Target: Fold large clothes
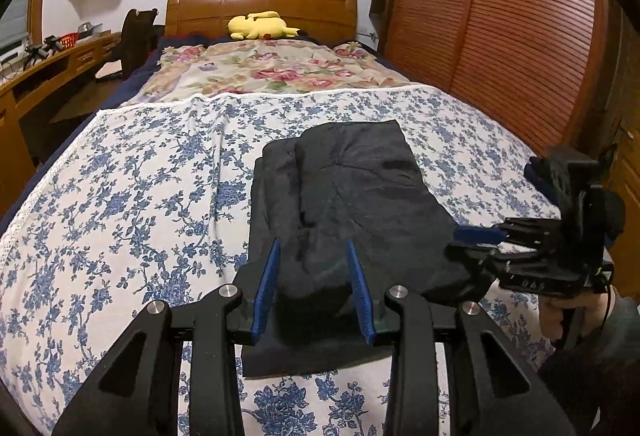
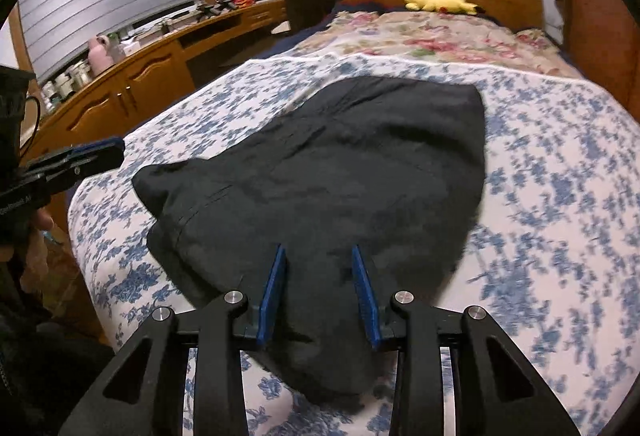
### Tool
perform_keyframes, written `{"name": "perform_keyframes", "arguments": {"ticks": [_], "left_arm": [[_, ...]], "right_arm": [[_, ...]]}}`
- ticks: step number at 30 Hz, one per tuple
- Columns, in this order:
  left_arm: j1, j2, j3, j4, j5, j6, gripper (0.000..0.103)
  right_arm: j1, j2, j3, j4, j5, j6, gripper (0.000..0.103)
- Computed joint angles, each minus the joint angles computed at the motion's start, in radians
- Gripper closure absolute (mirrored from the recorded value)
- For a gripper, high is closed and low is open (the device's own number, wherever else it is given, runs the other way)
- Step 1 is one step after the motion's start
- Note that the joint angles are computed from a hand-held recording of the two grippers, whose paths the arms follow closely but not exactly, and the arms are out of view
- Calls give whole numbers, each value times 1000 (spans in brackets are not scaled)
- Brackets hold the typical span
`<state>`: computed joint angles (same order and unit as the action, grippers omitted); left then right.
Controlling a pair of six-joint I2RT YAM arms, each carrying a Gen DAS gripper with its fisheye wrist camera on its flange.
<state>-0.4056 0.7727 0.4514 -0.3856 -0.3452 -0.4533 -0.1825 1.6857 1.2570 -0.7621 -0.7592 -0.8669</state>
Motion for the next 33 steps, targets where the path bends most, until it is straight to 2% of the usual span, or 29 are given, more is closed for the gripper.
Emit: {"name": "perform_keyframes", "arguments": {"ticks": [3, 7, 15, 23, 29, 33], "left_arm": [[-39, 12, -27, 14, -34, -35, 67], [-70, 72, -38, 31, -55, -61, 67], [-79, 186, -32, 90, -77, -79, 67], [-62, 179, -41, 86, -127, -90, 67], [-18, 213, -55, 114, -79, -75, 67], [-18, 267, -55, 141, -56, -71, 67]], "right_arm": [[-59, 37, -38, -5, -73, -103, 67], [-39, 31, -14, -25, -26, -162, 67], [-55, 37, -21, -23, -50, -193, 67], [-90, 17, -30, -36, -69, -214, 62], [-123, 33, 3, -56, -84, -205, 57], [-130, 31, 2, -21, -73, -160, 53]]}}
